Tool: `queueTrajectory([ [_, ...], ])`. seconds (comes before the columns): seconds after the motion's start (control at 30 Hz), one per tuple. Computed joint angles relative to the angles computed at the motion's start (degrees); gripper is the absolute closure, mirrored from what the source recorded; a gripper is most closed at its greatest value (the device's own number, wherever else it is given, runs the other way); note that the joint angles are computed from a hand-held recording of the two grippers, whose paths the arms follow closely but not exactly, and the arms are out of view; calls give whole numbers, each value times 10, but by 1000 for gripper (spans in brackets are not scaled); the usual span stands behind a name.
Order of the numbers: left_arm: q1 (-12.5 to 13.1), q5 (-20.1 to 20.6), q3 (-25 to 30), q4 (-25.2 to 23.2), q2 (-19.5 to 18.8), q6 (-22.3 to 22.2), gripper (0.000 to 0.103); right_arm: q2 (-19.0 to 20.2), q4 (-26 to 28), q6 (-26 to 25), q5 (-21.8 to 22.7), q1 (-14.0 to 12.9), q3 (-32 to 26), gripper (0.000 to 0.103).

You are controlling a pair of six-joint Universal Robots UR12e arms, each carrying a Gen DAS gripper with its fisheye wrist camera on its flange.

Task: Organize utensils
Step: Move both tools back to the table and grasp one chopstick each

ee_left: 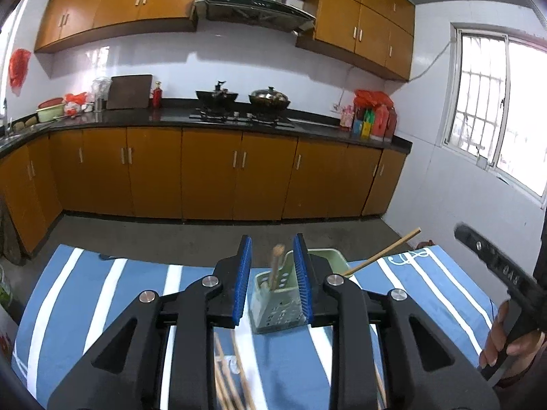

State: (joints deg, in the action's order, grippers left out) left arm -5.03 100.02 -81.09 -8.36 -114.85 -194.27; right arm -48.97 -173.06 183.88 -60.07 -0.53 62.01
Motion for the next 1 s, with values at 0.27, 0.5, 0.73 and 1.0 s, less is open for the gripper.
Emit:
queueTrajectory([
  [0.27, -2, 65, -77, -23, 26, -6, 73, -18, 119, -77, -63, -4, 78, 76],
  [0.5, 1, 55, -126, -86, 32, -50, 73, -19, 224, -135, -59, 6, 105, 78],
  [0.73, 4, 28, -147, -110, 33, -83, 73, -12, 259, -159, -98, 18, 99, 85],
  [1.0, 2, 1, -145, -115, 27, -72, 73, -4, 231, -118, -166, 20, 92, 95],
])
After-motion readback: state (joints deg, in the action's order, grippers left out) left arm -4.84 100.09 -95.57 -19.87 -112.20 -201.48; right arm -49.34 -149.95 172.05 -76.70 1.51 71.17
